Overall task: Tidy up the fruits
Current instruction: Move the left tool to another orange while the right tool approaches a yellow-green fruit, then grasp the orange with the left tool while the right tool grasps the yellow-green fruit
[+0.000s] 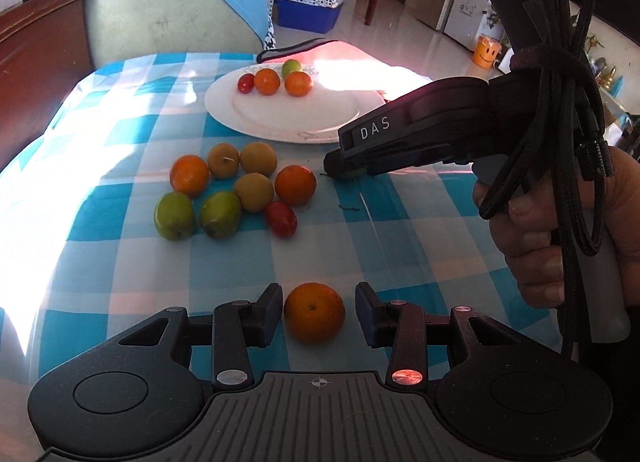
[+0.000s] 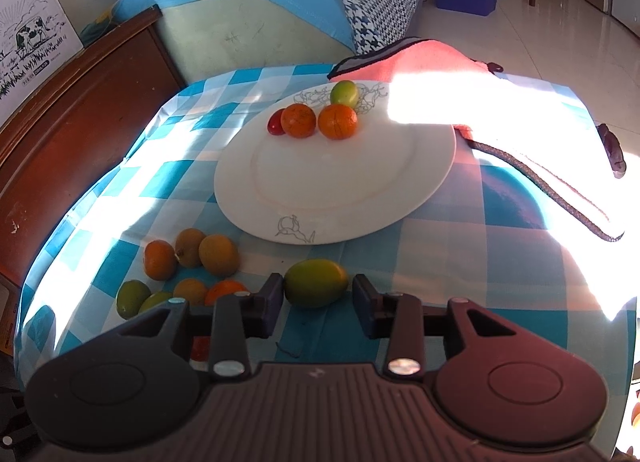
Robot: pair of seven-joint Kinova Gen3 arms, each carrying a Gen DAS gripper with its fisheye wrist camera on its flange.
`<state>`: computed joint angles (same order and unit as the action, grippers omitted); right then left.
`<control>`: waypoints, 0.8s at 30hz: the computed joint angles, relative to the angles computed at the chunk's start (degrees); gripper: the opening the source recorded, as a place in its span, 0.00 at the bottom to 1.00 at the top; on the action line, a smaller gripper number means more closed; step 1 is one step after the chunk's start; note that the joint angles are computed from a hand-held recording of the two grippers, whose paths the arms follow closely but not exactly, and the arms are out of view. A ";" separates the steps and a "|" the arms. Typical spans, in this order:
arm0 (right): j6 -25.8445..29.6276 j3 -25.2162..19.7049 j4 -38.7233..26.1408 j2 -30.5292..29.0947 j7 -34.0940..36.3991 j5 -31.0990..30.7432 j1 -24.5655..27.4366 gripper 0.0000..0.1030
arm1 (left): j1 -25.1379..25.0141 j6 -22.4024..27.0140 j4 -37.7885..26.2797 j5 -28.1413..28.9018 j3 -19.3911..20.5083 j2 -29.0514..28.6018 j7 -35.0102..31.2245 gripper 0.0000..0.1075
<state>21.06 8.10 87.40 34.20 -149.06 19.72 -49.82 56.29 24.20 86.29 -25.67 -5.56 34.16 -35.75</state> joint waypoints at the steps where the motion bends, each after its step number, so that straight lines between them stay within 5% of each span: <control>1: 0.24 0.02 -0.17 0.09 0.13 0.17 -0.10 0.38 | 0.00 0.24 -0.13 -0.03 0.09 0.16 -0.11 0.35; 8: 0.05 0.94 -0.10 0.34 0.06 1.60 -1.11 0.37 | 2.26 0.87 -0.24 -2.51 -1.79 0.73 1.38 0.28; 24: -0.53 1.09 1.83 -1.04 0.81 4.60 -2.88 0.34 | 3.31 4.64 -2.34 -6.64 -4.50 1.96 13.00 0.27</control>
<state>20.52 9.19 89.23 33.16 -148.25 24.33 -52.70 59.61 28.84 83.95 -32.30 -10.06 36.12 -22.75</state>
